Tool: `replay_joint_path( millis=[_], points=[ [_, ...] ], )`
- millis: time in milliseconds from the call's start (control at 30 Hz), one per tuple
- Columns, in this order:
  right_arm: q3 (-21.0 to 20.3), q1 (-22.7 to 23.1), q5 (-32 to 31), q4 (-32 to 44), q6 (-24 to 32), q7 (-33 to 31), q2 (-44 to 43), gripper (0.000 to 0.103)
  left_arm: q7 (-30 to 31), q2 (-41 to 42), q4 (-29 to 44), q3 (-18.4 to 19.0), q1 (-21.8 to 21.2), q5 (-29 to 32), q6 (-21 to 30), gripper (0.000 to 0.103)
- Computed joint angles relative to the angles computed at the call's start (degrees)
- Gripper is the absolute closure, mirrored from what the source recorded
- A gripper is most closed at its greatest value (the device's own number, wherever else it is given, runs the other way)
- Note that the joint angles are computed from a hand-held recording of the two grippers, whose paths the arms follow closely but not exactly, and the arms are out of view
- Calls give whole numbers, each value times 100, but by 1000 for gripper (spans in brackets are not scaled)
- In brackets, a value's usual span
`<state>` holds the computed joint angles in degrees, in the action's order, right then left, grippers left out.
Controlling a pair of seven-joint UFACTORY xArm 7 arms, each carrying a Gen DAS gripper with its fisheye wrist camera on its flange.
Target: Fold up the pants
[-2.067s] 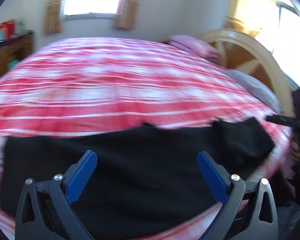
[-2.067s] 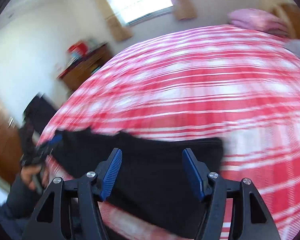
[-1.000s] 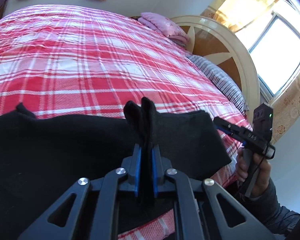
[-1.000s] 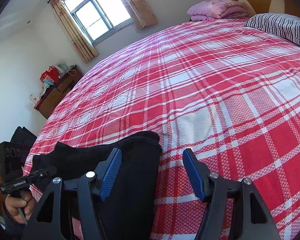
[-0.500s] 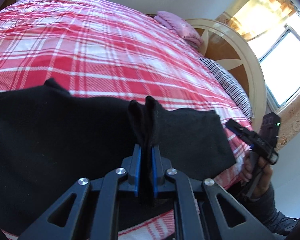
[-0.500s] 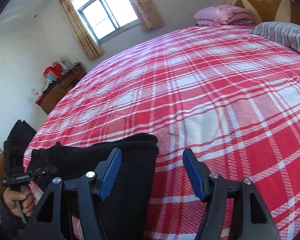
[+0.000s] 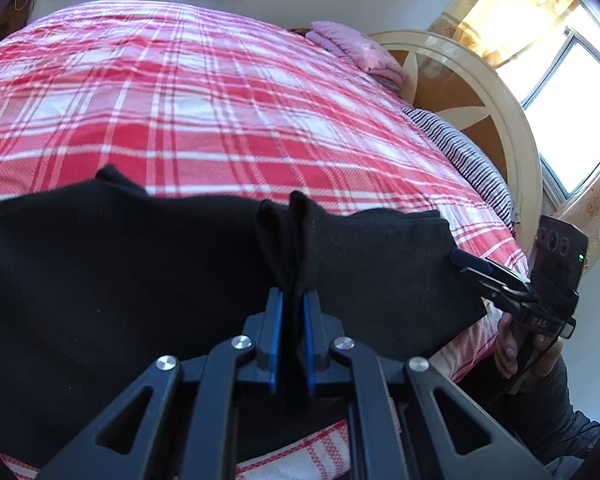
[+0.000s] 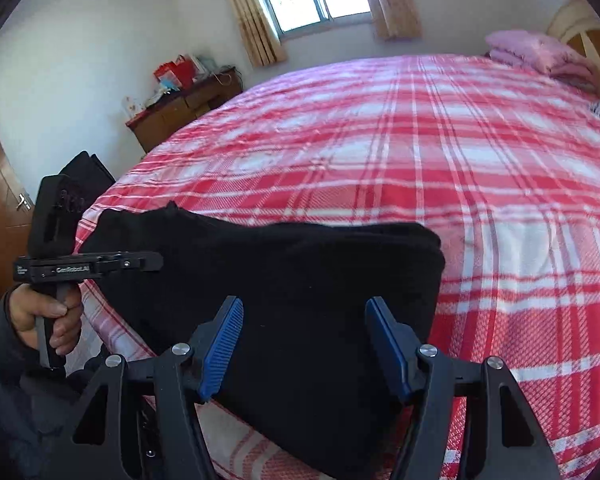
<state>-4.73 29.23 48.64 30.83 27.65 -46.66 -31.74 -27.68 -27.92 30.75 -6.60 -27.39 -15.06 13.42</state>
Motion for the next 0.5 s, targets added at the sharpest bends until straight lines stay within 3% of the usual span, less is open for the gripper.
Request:
replay_joint_path(
  millis=[200,333,400,500],
  points=[
    [-88,230,271,-107,-63,-391,-216,38,-112,-258,-112,-73,73,66,-88,93],
    [52,219,148,-137,-124,-394,-174,38,-523,-397,-103,-466,627,575,98,96],
    [263,21,-182,-122,-196,-37,-10,38,-494,-342,-131,-301,484,538,93,96],
    [46,143,-88,-83,-128,-101,63,38,-378,-201,-99,-168,246,437,7,96]
  ],
)
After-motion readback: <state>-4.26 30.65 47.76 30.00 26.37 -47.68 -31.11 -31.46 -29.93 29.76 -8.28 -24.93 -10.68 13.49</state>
